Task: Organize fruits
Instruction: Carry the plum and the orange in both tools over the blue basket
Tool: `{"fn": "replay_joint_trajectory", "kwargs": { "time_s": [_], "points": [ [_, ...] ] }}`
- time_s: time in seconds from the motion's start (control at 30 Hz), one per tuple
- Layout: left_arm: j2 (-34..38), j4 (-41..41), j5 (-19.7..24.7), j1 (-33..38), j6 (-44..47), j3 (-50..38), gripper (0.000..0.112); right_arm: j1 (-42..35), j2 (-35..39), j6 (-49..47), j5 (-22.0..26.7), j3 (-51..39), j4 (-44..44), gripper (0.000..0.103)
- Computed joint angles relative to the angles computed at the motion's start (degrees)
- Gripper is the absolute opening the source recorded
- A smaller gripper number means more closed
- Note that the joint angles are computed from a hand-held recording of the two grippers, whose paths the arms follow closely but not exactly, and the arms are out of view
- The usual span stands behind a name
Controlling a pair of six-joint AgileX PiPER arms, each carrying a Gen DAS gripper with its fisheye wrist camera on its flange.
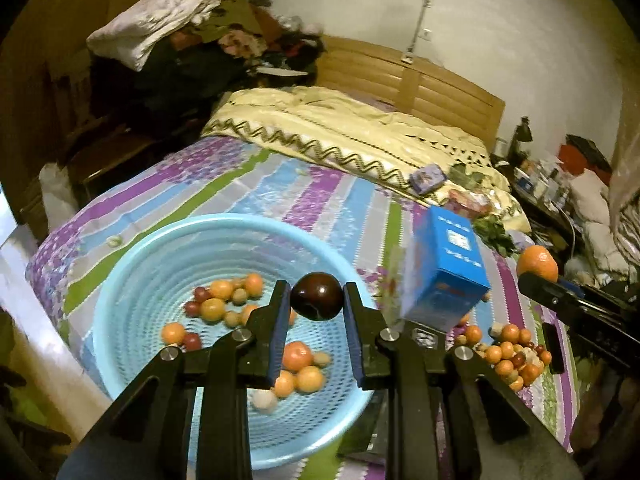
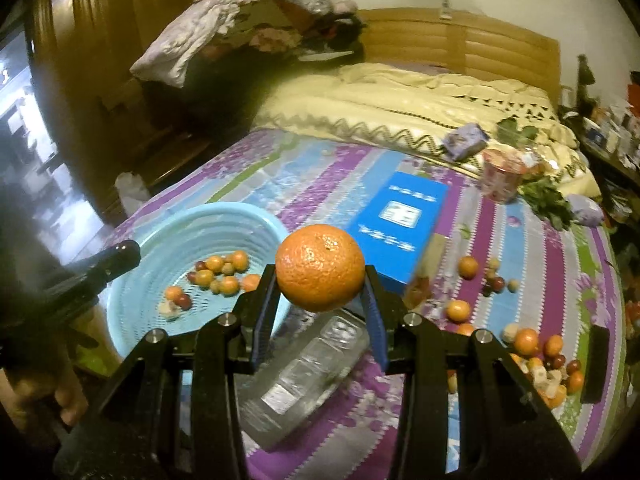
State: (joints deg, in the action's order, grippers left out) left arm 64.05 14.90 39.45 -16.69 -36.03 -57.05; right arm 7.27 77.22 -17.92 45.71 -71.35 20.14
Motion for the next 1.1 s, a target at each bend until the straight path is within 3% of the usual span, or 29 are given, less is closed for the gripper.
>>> {"fn": "replay_joint_trajectory", "kwargs": {
  "time_s": [0.33,0.6,0.87,1.1],
  "points": [
    [1.7,-16.4,0.3,15.5,20.1,0.2,0.026,11.1,9.3,8.0,3.3,-9.0,-5.2,0.041],
    [6.1,-28.3,2.9,24.5,33.6,0.4,0.026,15.3,18.0,8.6,10.6,-17.3,-5.5,0.041],
    [11.3,-30.0,5.6,26.6,37.3,-0.3,0.026,17.2,24.8,8.7,18.6,-24.4,-6.5,0.041],
    [13.6,-30.0,5.9,27.8,38.8,0.3,0.026,17.8,26.8,8.6,21.2,-25.9,-7.9,0.041]
  ]
}}
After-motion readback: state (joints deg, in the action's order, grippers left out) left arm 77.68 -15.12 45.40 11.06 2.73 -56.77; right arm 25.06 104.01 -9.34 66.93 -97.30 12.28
